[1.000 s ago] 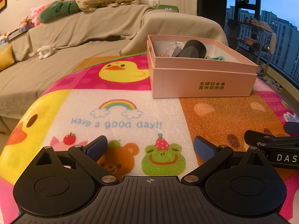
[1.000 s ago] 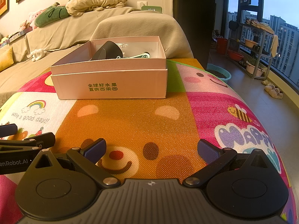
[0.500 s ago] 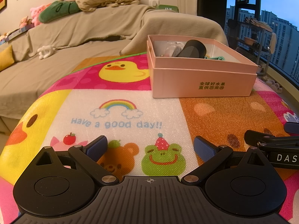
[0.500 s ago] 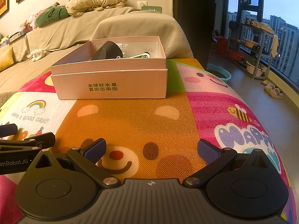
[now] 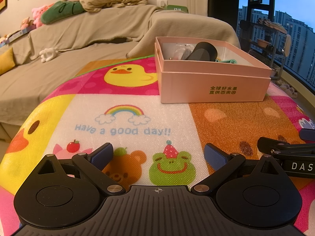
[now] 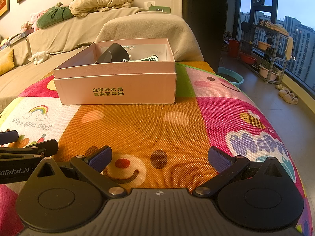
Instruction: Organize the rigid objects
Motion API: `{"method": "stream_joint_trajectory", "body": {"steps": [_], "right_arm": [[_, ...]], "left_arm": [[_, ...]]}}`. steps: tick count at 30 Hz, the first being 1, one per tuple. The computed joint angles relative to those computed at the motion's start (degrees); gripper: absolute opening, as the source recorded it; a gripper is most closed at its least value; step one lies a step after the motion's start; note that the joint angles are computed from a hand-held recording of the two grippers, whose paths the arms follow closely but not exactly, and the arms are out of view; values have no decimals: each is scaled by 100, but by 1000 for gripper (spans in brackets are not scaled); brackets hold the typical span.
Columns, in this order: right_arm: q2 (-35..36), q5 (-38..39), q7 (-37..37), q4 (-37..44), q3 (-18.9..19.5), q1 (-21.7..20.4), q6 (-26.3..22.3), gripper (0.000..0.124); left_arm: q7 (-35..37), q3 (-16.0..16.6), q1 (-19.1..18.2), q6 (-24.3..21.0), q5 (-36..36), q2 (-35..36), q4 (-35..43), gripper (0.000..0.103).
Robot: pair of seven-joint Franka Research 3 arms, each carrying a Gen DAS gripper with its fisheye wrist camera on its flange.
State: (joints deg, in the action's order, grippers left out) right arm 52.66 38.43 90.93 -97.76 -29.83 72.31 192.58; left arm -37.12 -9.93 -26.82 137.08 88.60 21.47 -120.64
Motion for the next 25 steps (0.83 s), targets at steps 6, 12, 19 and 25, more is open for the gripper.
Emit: {"method": "stream_joint_trajectory", "body": {"steps": [6, 12, 19, 25], "right_arm": [[0, 4, -5, 0, 1, -1, 1, 103], [-1, 12, -13, -1, 3, 0, 2, 103], [2, 16, -14, 6, 2, 0, -1, 103], [8, 16, -9, 9, -7, 8, -5, 103]], "left_arm": [[-14, 2, 2, 9, 9, -6, -8, 102], [-18, 1, 7, 15, 11, -10, -12, 102], [-38, 2, 12, 33, 20, 0, 2, 101], [-6, 6, -17, -10, -3, 34, 38, 101]]}}
